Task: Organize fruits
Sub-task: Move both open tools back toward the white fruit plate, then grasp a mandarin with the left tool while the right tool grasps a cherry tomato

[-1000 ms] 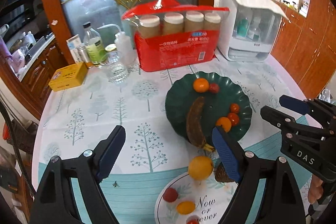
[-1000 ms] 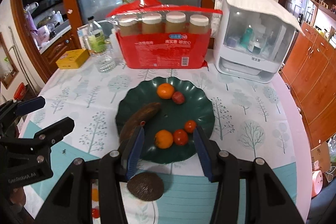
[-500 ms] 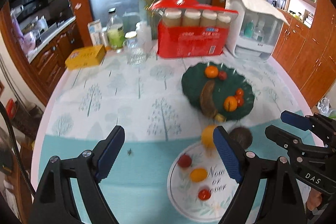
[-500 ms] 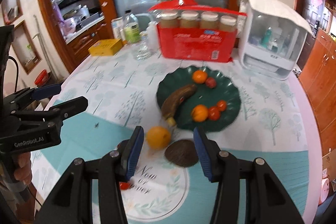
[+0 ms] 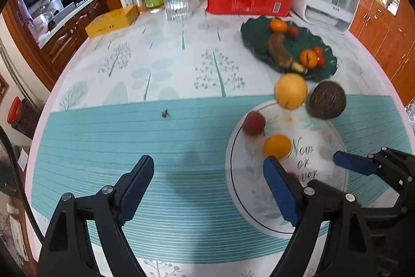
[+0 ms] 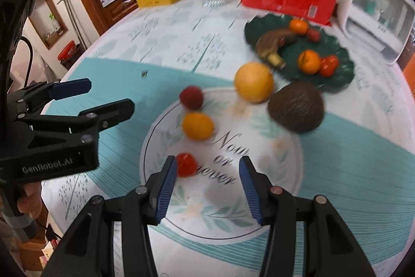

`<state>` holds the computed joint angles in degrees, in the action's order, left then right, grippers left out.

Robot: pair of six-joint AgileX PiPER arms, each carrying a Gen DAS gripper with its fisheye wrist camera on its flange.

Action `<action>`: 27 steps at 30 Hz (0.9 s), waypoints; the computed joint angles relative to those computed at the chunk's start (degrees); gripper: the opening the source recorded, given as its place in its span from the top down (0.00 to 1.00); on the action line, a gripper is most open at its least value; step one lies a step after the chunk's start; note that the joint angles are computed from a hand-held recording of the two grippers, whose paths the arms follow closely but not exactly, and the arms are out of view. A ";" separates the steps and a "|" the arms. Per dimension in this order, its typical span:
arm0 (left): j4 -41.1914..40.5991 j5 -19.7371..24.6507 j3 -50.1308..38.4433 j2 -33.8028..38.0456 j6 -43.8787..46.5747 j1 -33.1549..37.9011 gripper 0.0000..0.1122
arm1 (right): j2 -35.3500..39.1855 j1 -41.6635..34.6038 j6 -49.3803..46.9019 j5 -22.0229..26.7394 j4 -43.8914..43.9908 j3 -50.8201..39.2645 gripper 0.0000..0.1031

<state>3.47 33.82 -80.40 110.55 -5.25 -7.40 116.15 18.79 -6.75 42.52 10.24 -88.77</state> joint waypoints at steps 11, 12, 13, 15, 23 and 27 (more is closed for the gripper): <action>-2.46 0.13 -1.73 2.70 0.03 1.27 0.24 | 5.50 2.13 -2.08 -1.33 2.23 -1.17 0.65; -2.83 0.30 -1.97 2.90 0.31 1.39 0.24 | 5.46 2.28 -2.31 -1.95 2.19 -1.07 0.67; -3.14 0.38 -2.18 3.10 0.51 1.45 0.24 | 5.80 2.26 -2.73 -1.45 2.53 -1.66 0.71; -3.57 0.63 -2.64 3.52 0.71 1.49 0.24 | 6.12 2.21 -2.99 -1.51 2.87 -2.08 0.73; -7.04 1.52 -4.91 5.80 3.03 0.62 0.24 | 4.72 1.24 -1.42 -3.27 1.51 -0.04 0.73; -9.04 2.15 -6.91 7.59 4.05 -0.34 0.24 | 3.63 0.05 0.63 -4.31 -0.48 1.35 0.74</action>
<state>-5.57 35.96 -87.31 118.14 -1.19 -7.74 119.78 18.83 -6.12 38.21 9.76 -87.42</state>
